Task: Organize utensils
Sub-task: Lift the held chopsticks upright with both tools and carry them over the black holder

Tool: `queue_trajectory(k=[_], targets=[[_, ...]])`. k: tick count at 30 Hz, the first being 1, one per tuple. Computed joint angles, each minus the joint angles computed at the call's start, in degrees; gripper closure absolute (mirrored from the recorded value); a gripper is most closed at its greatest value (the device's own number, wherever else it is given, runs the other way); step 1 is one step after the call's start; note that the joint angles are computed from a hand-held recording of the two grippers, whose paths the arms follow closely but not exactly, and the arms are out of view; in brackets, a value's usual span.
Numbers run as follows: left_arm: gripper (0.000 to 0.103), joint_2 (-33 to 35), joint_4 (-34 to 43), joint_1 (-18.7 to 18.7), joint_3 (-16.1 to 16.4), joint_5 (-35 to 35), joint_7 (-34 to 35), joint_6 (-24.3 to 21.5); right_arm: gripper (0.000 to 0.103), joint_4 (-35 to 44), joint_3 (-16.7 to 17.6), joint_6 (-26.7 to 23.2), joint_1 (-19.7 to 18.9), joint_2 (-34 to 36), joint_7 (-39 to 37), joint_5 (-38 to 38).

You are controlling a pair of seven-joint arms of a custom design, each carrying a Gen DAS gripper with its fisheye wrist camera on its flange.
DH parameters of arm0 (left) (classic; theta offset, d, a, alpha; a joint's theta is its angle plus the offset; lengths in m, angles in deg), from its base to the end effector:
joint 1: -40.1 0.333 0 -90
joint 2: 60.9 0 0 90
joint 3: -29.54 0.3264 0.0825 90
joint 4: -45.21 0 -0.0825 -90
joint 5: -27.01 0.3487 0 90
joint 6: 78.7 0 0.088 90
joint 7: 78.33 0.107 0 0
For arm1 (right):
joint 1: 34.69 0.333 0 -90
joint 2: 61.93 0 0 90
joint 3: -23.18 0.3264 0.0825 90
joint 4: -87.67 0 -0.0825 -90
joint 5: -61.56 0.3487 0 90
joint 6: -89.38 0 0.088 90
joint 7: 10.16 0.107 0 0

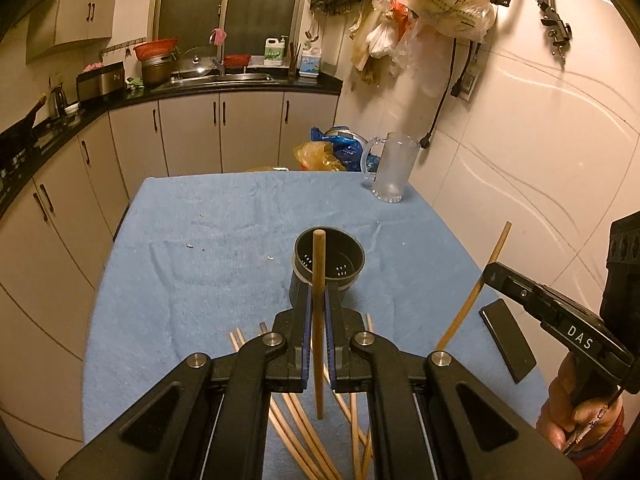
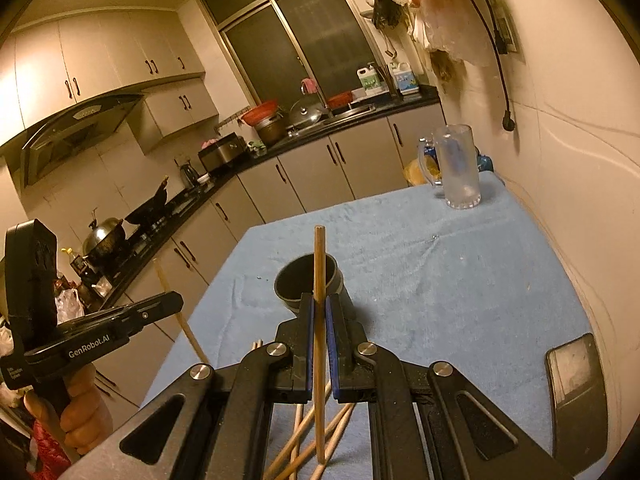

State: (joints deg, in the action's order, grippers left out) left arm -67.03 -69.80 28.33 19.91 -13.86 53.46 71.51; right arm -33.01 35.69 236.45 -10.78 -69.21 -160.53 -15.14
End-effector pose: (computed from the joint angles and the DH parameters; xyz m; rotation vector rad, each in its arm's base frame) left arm 0.5059 -0.1866 0.6034 -1.2183 2.3454 -1.1779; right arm 0.4077 0.3261 0.5510 -1.1070 1.7806 -0.7064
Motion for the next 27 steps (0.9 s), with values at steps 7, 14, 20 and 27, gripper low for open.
queue_trajectory(k=[7,14,20,27], targets=[[0.097,-0.14,1.48,-0.18,-0.09,0.48,-0.31,0.81,0.097,1.05,-0.36,1.03,-0.55,-0.23,-0.21,-1.0],[0.097,0.14,5.24,-0.08,-0.07,1.29,-1.37,0.14,0.097,2.81,-1.11,3.31,-1.98,-0.41,0.71,-2.23],[0.097,0.65,9.98,-0.17,0.15,-0.15,-0.74,-1.04,0.097,5.72,-1.21,2.87,-2.89,-0.07,2.15,-4.12],[0.097,4.84,17.37,0.17,-0.76,0.98,-3.57,-0.71,0.097,10.35,-2.13,1.49,-3.6,1.58,2.4,-5.27]])
